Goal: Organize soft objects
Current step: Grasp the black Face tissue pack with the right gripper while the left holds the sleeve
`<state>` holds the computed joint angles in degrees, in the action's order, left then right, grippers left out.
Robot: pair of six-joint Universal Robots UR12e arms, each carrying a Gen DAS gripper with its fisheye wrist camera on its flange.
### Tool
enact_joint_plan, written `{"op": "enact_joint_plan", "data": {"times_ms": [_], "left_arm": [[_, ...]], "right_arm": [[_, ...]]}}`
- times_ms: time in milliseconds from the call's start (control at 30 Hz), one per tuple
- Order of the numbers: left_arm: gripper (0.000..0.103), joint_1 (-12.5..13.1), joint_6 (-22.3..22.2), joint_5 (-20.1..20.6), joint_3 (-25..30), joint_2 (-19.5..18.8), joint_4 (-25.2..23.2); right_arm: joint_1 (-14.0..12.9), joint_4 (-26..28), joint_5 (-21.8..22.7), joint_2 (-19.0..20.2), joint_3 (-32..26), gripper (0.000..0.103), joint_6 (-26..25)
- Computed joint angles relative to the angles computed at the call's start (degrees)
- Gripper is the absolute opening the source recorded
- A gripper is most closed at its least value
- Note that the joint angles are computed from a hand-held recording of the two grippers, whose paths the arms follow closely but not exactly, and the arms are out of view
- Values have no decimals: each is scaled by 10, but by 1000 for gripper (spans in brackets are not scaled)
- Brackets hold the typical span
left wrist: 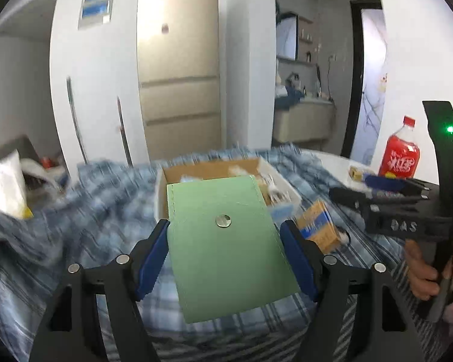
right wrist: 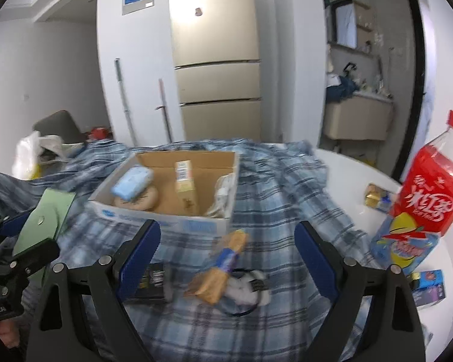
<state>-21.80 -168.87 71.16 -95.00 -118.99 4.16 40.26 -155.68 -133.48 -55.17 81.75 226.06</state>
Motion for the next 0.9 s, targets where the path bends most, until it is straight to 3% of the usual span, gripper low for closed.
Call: {"op": "enact_joint_plan", "data": {"times_ms": [100,167,267,367,533,700,900], "left_arm": [[76,9,-1,-25,2,-7,31],[76,16,-26,-38,3,-14,53],[76,21,-50,-35,-3,-27,101],[76,23,-52,-40,-1,-29,92],[76,20,-39,-31,-7,-29,114],[76,20,-53,-20,-2,-30,97],[76,23,-68,-21,-1,-30,87]], "right_arm": [[3,4,20,3,-14,90,-22],[4,30,26,7,-29,90,-25],[-7,74,110,3,-41,90,-5],[-17,76,172,7,-45,90,-3],[-17,123,182,32,-82,87,-19],[-25,154,226,51,-108,80,-23],[-27,155,230,59,-102,75,-19]]}}
